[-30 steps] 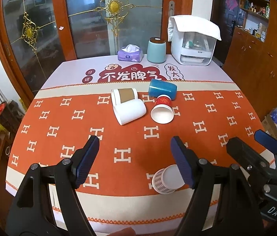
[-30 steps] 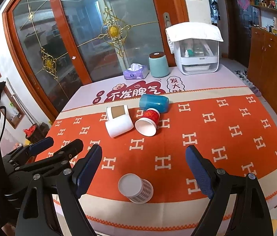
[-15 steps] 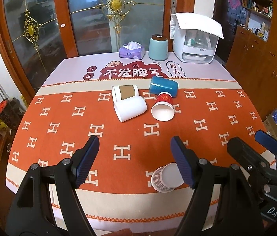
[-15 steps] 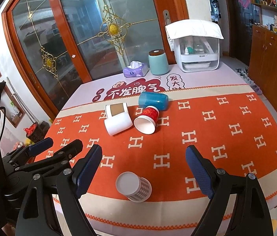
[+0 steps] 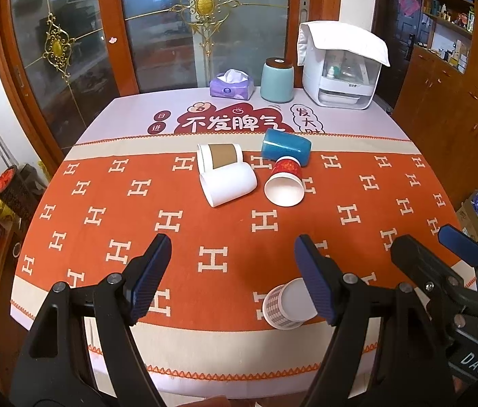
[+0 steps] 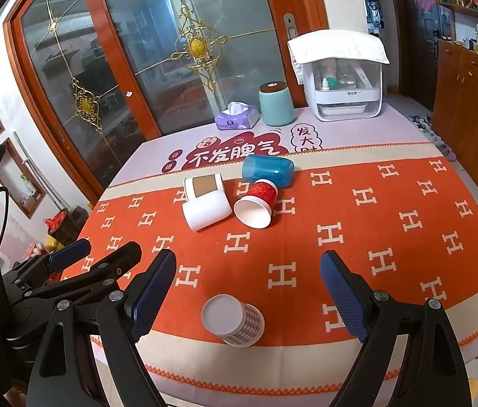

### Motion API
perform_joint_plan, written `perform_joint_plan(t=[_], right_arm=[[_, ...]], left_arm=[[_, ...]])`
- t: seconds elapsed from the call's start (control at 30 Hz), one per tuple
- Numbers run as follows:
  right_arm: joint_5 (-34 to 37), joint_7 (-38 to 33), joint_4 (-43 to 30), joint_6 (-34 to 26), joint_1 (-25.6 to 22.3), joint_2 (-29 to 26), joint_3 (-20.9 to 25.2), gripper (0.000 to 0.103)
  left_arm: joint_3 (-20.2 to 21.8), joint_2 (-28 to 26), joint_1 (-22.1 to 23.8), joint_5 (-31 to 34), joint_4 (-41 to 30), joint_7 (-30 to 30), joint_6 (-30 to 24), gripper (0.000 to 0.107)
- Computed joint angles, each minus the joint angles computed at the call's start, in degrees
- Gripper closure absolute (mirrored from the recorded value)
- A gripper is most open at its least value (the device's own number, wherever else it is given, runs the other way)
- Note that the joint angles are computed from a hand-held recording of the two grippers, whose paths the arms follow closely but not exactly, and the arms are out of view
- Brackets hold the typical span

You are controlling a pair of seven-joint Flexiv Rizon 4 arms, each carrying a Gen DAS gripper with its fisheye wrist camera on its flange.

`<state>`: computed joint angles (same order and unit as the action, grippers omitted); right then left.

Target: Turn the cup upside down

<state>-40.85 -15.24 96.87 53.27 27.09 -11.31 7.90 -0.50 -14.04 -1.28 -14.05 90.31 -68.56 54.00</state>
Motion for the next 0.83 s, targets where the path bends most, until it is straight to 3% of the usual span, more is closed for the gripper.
perform_joint_plan(t=[0.83], right_arm=[[0.9,1.5,0.3,0.1,0.7,-0.3,0.3,0.015]], left_arm=[[0.2,0.8,0.6,-0.4,1.6,1.2,0.3,0.034]])
